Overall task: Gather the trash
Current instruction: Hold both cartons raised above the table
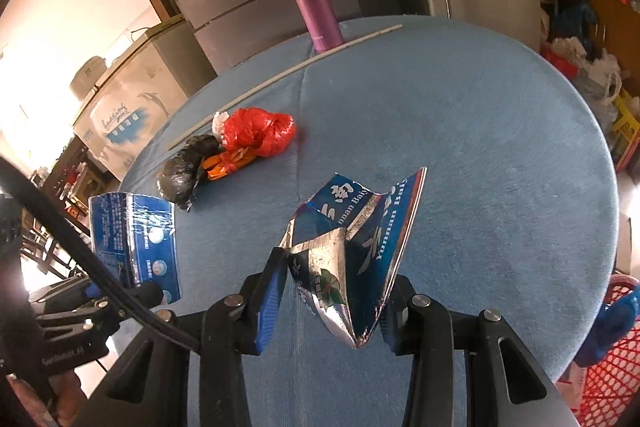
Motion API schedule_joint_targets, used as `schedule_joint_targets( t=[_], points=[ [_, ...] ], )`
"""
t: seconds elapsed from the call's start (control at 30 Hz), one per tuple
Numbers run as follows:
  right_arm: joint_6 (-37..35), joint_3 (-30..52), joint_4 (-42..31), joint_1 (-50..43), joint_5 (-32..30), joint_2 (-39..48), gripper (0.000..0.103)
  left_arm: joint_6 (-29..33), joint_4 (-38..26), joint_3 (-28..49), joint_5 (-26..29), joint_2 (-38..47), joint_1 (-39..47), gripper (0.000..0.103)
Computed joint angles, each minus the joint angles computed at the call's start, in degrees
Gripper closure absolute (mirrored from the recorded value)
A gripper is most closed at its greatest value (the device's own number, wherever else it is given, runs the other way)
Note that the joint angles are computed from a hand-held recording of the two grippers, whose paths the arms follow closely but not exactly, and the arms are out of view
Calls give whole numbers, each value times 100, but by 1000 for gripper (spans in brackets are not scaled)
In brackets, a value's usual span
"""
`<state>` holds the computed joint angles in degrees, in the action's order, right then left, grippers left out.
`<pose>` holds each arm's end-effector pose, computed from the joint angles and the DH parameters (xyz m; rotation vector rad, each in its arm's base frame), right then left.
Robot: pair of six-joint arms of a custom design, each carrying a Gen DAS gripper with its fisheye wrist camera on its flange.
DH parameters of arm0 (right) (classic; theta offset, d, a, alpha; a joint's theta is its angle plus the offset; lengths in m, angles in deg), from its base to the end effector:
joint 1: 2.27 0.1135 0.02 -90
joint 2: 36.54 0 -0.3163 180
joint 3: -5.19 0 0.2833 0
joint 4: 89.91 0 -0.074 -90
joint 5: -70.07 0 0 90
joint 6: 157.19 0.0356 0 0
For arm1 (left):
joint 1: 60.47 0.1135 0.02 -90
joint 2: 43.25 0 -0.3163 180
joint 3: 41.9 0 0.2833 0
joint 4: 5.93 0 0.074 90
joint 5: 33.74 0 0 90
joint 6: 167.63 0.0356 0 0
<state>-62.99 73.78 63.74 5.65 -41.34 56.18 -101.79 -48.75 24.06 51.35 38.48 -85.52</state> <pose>0.3565 0.0627 0.2310 -0.2448 2.4336 0.5513 0.2769 -0.1260 0.2561 -0.0112 2.6013 -0.2031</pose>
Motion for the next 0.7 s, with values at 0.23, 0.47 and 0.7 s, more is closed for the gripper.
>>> schedule_joint_targets(
  t=[0.23,0.47,0.7],
  points=[
    [-147,-262,-17,-145,18,-401,59,26,-121,155,-369,34,-339,51],
    [-146,-380,-44,-353,-100,-564,59,-6,-454,252,-854,-100,-771,51],
    [-170,-451,-44,-355,-144,-561,59,41,-507,329,-1040,-30,-974,51]
  ],
)
